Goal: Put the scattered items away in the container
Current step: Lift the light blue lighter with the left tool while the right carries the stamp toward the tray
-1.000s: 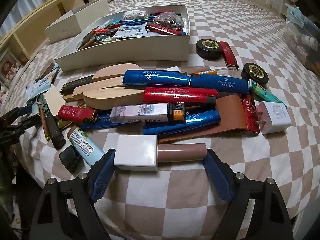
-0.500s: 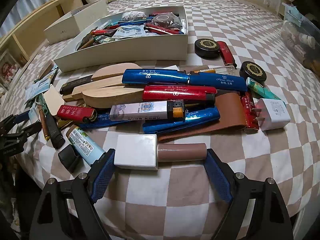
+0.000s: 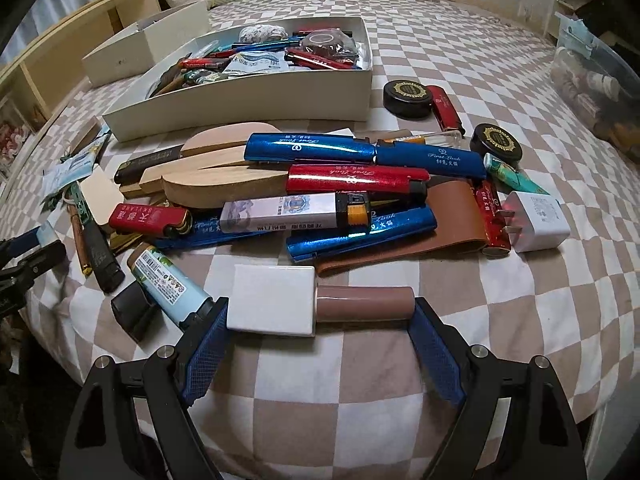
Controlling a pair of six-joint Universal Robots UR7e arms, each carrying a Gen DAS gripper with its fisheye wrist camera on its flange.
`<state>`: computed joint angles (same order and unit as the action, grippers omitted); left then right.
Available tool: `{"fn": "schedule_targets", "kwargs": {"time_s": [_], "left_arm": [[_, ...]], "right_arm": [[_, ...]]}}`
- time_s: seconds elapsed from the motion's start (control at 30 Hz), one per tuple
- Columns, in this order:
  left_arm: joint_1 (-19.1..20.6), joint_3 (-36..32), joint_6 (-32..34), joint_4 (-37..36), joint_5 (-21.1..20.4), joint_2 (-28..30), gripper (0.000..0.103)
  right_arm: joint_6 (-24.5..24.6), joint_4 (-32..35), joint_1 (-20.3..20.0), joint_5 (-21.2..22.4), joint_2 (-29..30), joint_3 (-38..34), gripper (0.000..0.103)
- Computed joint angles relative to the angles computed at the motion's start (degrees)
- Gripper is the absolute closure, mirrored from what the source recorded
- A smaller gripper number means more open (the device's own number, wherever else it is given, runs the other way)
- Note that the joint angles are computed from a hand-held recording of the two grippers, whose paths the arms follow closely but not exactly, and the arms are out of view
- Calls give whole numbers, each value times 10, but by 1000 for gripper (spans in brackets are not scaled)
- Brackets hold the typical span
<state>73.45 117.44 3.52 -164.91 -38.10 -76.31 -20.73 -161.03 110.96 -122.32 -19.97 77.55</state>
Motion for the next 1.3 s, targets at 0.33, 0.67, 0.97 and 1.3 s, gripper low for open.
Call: {"fn": "schedule_targets", "kwargs": {"time_s": [0.33, 0.67, 0.97, 1.3], "left_arm": [[-12, -21, -12, 7, 11, 11, 19], [-15, -44, -9, 6, 13, 22, 19], [-14, -80, 18, -11, 3, 40, 19], [-12, -130, 61, -34, -7, 69, 19]], "right_arm": [[31, 20, 0, 36, -17, 15, 16], [24, 36, 12, 58, -21, 5, 16], [17, 65, 21, 82, 3, -52, 16], [4, 74, 27, 81, 35, -125, 16]]}}
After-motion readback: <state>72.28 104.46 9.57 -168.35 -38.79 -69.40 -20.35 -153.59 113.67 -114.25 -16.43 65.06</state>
